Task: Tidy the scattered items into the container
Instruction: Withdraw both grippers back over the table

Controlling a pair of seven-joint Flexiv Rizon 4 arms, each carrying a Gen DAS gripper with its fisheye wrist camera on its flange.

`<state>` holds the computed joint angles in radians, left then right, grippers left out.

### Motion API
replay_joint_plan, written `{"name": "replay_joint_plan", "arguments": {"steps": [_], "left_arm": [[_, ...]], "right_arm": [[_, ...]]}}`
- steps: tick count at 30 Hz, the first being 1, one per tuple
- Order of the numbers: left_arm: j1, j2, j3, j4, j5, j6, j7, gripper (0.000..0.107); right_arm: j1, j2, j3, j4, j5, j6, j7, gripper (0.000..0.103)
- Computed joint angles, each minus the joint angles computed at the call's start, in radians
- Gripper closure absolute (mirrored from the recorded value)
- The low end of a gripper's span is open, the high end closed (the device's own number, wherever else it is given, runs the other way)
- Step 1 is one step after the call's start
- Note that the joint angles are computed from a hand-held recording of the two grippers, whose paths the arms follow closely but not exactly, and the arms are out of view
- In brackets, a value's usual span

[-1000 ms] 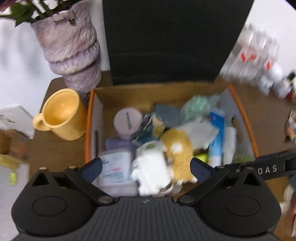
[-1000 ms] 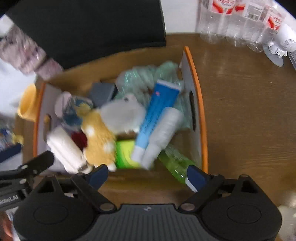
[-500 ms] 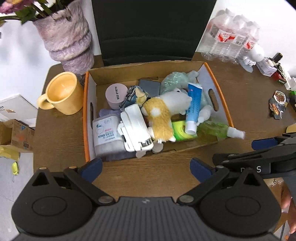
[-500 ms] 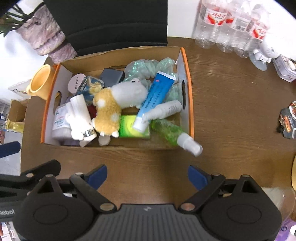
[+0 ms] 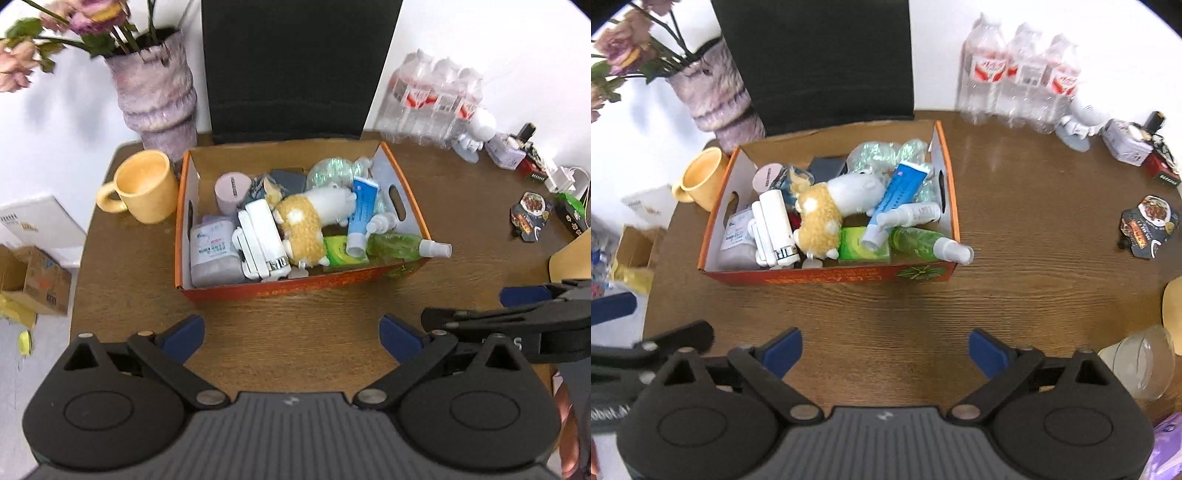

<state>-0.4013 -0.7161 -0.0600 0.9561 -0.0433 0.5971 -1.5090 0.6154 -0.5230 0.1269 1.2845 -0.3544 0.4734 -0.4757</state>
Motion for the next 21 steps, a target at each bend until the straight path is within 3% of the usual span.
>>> {"name": "replay_joint_plan", "arguments": {"steps": [4, 7, 12, 14, 16, 21], "left_arm": [[-0.014, 0.092, 0.018, 0.233, 0.052, 0.234, -0.027, 0.004], [0.008, 0.154, -0.009, 0.414, 0.047, 0.41, 0.003, 0.004], [0.018, 0.202, -0.013, 0.711, 0.041, 0.834, -0.005, 0.004], [-0.021, 0.186, 0.04, 0.799, 0.05, 1.006, -0.067, 0.004], [-0.064, 0.172, 0.095, 0.861, 0.042, 1.113, -0.104, 0.004], [-0.089, 0.148, 0.134, 1.006, 0.001, 1.353, -0.105, 0.004]], "right_arm": [[0.014, 0.041, 0.001, 0.158, -0.047, 0.142, 0.062, 0.0], [0.048, 0.072, -0.029, 0.285, -0.161, 0.256, 0.201, 0.0], [0.123, 0.121, -0.118, 0.522, -0.571, 0.442, 0.581, 0.0], [0.153, 0.129, -0.146, 0.587, -0.769, 0.431, 0.722, 0.0], [0.176, 0.122, -0.141, 0.624, -0.882, 0.37, 0.806, 0.0], [0.195, 0.094, -0.08, 0.67, -1.009, 0.279, 0.941, 0.0]]}}
